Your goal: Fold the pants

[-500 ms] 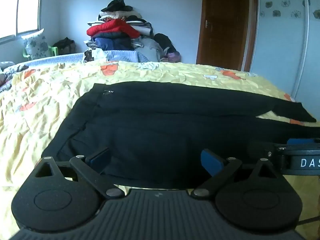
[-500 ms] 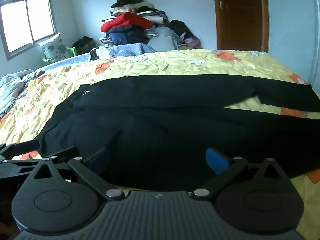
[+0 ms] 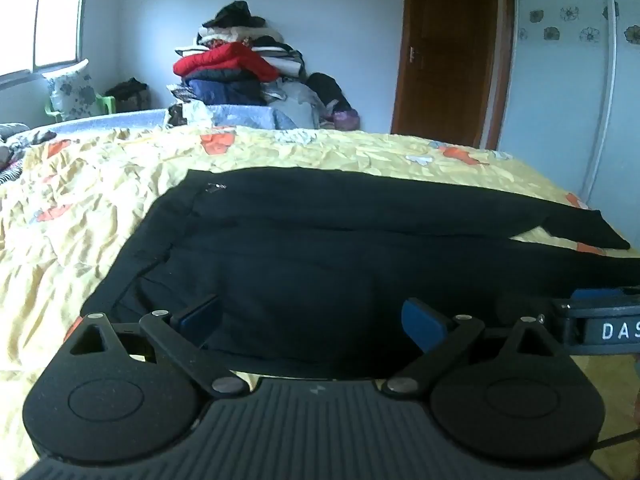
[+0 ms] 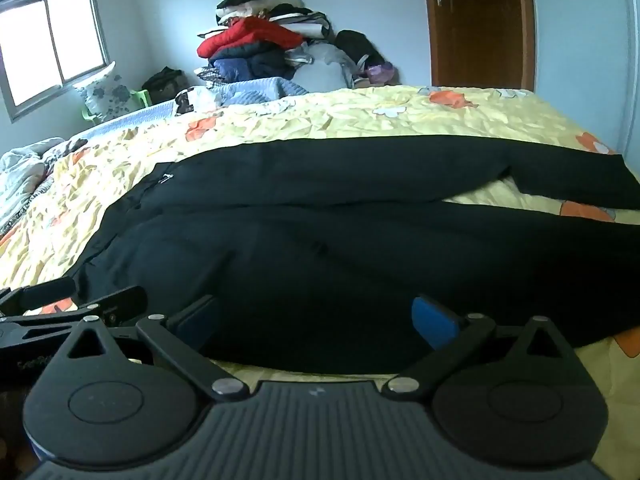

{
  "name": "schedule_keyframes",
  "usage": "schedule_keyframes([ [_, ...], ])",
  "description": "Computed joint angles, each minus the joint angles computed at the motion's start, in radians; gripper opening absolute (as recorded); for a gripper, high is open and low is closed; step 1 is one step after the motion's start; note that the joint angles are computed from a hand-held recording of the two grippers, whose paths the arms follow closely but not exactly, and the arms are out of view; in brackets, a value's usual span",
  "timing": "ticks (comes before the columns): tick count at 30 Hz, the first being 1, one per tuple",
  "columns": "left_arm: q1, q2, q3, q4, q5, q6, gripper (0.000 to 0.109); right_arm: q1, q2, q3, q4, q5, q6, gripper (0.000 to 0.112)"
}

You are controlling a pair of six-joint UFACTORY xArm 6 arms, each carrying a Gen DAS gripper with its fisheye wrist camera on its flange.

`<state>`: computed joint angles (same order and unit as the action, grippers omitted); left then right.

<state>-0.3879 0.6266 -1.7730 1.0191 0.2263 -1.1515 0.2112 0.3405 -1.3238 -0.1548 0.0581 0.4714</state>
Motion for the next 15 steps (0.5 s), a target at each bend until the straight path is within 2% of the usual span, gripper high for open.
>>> schedule_keyframes([
  [7,-0.008,-0.004,-0.004,-0.071,0.044,0.034,0.098,-0.006,-0.010,0.011,-0.083,-0.012,0.067,0.103],
  [10,-0.017,0.006,-0.019,-0.151,0.078,0.104,0.098,-0.008,-0.009,0.009,-0.102,-0.006,0.080,0.103],
  [15,-0.021,-0.004,-0.008,-0.128,0.094,0.093,0.098,-0.006,-0.013,0.016,-0.085,-0.010,0.057,0.103],
])
